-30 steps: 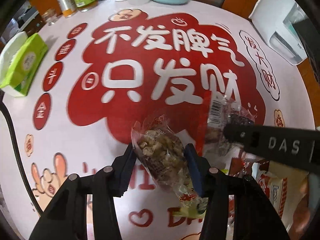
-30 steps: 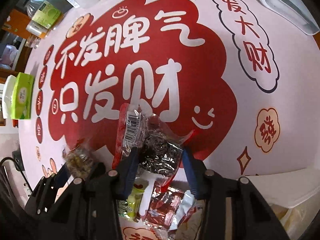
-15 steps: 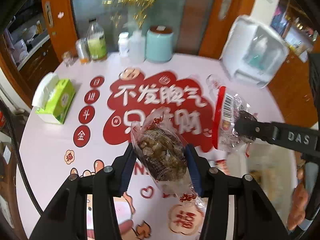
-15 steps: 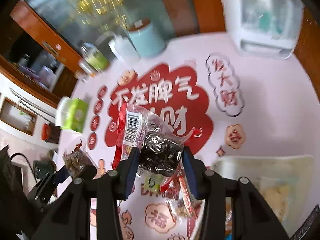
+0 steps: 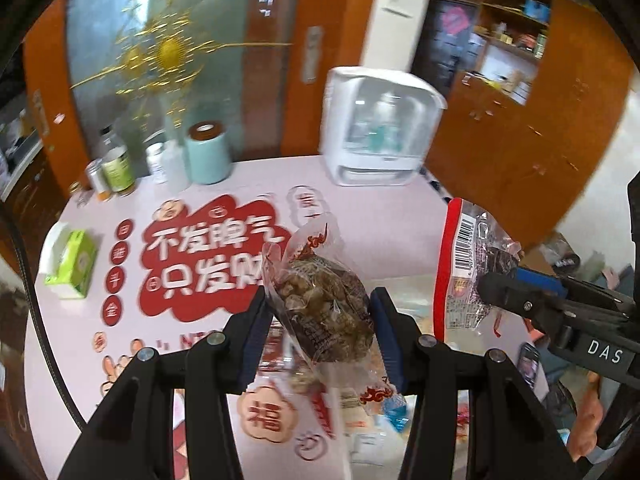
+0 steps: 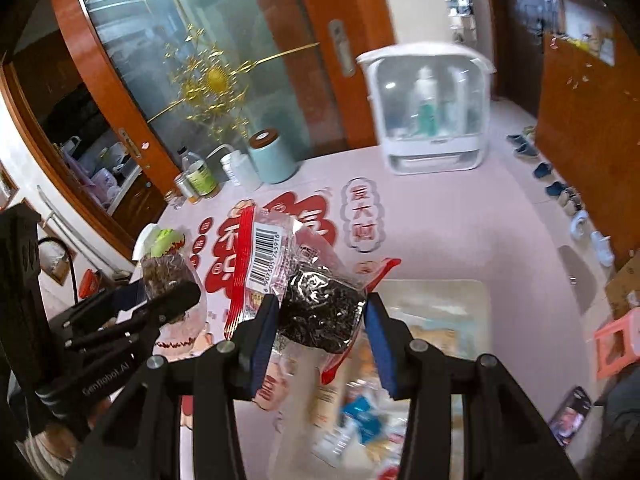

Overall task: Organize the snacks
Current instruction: 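Carry both bags over the tray and open both grippers to drop them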

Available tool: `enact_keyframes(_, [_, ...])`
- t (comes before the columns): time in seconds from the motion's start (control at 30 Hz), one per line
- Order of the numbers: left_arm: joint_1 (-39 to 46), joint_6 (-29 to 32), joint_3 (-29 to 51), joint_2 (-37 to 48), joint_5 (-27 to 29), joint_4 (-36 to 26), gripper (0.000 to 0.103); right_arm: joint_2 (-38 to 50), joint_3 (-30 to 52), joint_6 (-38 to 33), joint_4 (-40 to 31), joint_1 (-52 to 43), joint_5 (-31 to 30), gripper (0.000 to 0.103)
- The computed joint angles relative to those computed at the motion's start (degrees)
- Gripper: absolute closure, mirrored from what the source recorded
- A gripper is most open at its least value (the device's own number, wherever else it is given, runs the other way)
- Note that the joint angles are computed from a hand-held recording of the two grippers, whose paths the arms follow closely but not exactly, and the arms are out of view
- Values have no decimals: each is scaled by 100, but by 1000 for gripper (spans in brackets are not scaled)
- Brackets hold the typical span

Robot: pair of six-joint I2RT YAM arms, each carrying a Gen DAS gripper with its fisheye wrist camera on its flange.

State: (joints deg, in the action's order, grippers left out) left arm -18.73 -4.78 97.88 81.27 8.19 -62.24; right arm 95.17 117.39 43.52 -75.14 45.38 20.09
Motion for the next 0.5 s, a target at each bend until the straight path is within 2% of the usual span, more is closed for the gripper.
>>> enact_keyframes(0.17, [-840,-250,-25,-121,-421,-59,55,-898,-795,393,-306,365,550,59])
enact_keyframes(0.3, [-1459,-372,-105,-153,-848,-111,55,-1256,-1294,776,-601,808,1029,59])
enact_keyframes(0.5, [-1984,-515,-388,-124,-1061,-107,55,-1651,-2055,1029,-676,1011,893,58])
